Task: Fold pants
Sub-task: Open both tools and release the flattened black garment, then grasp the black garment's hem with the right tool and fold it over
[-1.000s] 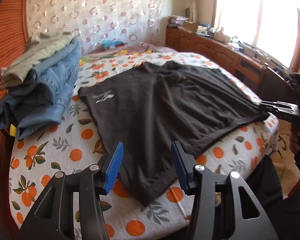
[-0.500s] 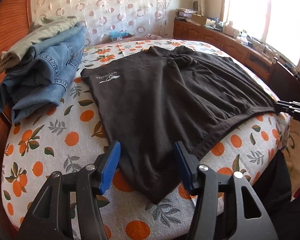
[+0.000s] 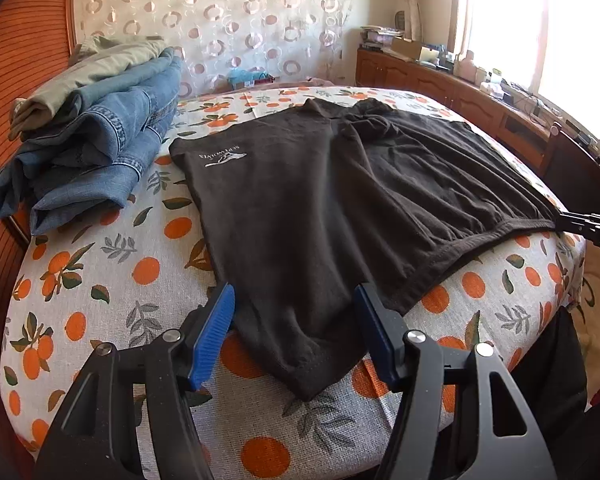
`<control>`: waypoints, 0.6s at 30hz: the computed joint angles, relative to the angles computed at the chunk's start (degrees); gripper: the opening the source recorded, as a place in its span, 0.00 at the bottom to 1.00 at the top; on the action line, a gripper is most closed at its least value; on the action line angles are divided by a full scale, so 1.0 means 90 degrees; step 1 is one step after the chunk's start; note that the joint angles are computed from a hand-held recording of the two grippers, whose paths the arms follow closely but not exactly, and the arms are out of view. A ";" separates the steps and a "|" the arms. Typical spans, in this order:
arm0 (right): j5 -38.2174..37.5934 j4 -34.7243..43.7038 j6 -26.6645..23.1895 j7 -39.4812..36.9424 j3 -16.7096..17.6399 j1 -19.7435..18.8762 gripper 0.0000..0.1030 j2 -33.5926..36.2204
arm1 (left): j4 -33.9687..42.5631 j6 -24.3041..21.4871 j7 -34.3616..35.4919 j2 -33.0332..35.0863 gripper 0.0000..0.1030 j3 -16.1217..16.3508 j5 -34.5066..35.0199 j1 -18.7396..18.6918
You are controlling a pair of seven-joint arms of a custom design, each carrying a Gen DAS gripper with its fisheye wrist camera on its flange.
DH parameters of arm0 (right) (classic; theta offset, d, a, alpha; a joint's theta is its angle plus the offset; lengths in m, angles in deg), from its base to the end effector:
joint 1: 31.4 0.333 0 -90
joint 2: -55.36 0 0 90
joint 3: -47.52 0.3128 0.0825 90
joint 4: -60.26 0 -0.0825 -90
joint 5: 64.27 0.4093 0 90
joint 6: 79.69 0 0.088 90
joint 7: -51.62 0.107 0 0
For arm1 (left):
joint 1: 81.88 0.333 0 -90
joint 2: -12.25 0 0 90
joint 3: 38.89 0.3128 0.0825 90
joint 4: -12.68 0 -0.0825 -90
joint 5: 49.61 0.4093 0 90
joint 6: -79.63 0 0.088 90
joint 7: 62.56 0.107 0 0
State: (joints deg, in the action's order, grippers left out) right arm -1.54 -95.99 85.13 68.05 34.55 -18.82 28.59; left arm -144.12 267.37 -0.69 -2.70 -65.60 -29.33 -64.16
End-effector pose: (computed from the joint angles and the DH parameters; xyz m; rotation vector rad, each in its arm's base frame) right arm 0.4167 -0.0490 0.3830 -1.8931 1.4349 -0.4690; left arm 0.4407 -0.1019 0.3541 -1.7238 1.8467 -0.7586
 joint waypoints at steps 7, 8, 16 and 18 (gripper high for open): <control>0.0402 0.0260 -0.0297 -0.0346 -0.0070 0.0135 0.09 0.0037 | -0.0092 -0.0280 -0.0090 -0.0193 0.61 0.1069 0.0049 -0.0882; 0.0513 0.0324 -0.0366 -0.0439 -0.0064 0.0168 0.08 0.0027 | -0.0136 -0.0264 -0.0126 -0.0274 0.61 0.1038 0.0084 -0.0808; 0.1363 0.0920 -0.0966 -0.1135 0.0384 0.0512 0.08 0.0169 | -0.0447 -0.0178 -0.0070 -0.0771 0.61 0.1428 0.0111 -0.0814; 0.1579 0.1067 -0.1195 -0.1316 0.0549 0.0639 0.08 0.0262 | -0.0521 -0.0175 -0.0061 -0.0872 0.61 0.1514 0.0070 -0.0800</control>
State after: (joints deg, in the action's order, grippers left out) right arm 12.67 -86.38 74.38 56.21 39.49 -13.07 30.95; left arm -148.81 265.80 -1.24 -10.55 -51.97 -28.70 -71.37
